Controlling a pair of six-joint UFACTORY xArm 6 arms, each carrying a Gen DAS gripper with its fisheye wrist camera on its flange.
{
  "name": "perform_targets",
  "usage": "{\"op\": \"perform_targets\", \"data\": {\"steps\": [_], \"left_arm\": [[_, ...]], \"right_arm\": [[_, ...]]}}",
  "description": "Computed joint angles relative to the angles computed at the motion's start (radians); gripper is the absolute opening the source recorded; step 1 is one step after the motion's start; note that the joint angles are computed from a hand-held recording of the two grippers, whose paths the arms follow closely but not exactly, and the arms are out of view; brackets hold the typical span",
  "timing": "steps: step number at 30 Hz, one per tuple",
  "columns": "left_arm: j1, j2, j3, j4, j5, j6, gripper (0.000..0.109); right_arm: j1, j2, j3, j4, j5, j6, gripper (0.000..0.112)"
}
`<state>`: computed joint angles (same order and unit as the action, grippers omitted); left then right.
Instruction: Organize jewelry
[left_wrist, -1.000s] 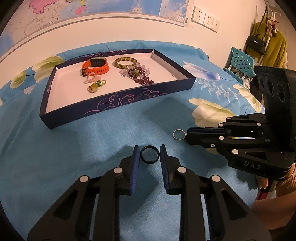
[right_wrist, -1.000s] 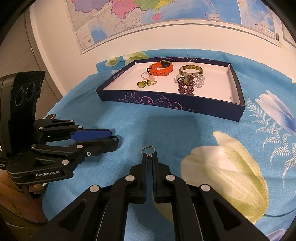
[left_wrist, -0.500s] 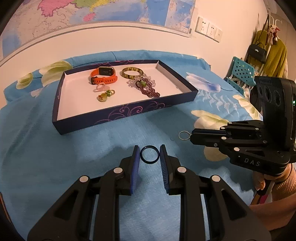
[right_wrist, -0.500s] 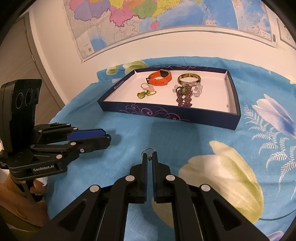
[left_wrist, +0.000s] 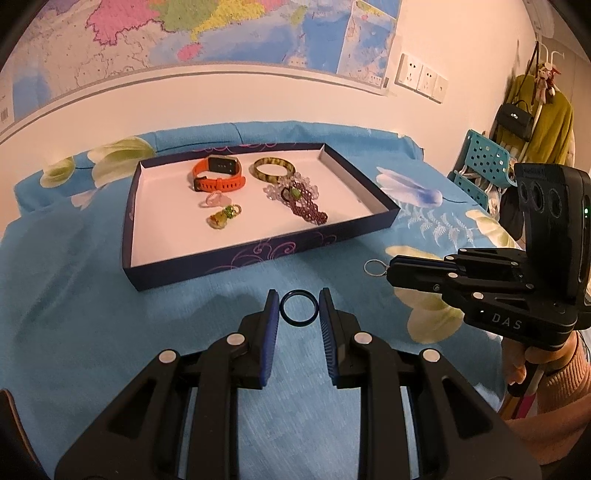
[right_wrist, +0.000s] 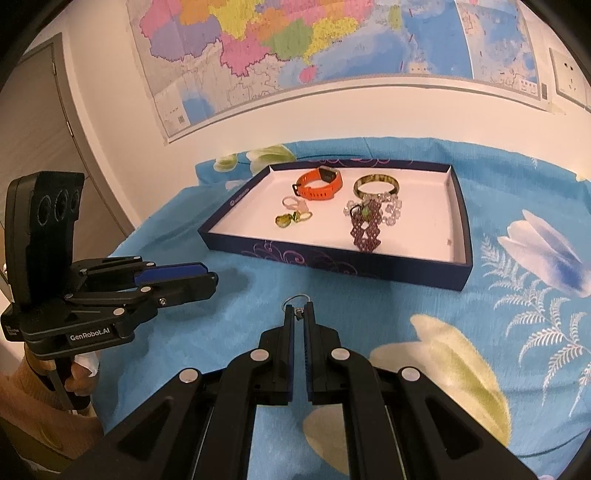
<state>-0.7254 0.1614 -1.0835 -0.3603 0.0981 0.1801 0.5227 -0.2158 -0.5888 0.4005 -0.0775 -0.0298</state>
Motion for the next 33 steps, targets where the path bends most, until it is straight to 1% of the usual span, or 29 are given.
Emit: {"op": "perform_targets", "data": {"steps": [2, 6, 8, 12, 17, 22, 27, 28, 33], "left_arm": [[0.003, 0.001, -0.004, 0.002, -0.001, -0.001, 0.022], [0.011, 0.005, -0.016, 0.017, -0.004, -0.018, 0.022], [0.014, 0.008, -0.022, 0.025, -0.007, -0.025, 0.022], [0.019, 0.016, -0.039, 0.044, -0.012, -0.042, 0.022], [0.026, 0.030, -0.061, 0.070, -0.013, -0.064, 0.022], [0.029, 0.045, -0.086, 0.066, -0.011, -0.056, 0.022], [0.034, 0.058, -0.107, 0.084, -0.012, -0.073, 0.022], [0.034, 0.060, -0.110, 0.085, -0.012, -0.074, 0.022], [0.035, 0.068, -0.123, 0.086, -0.009, -0.075, 0.022]], "right_arm": [[-0.001, 0.003, -0.006, 0.011, -0.004, -0.013, 0.004], [0.008, 0.008, -0.025, 0.111, -0.007, -0.101, 0.003], [0.000, 0.010, -0.028, 0.078, -0.009, -0.075, 0.003], [-0.005, 0.015, -0.039, 0.072, -0.016, -0.073, 0.003], [-0.007, 0.024, -0.057, 0.095, -0.019, -0.102, 0.004], [-0.007, 0.036, -0.081, 0.140, -0.019, -0.151, 0.003], [-0.015, 0.042, -0.091, 0.129, -0.021, -0.149, 0.003], [-0.011, 0.043, -0.098, 0.167, -0.020, -0.183, 0.003], [-0.014, 0.047, -0.107, 0.175, -0.021, -0.198, 0.003]]}}
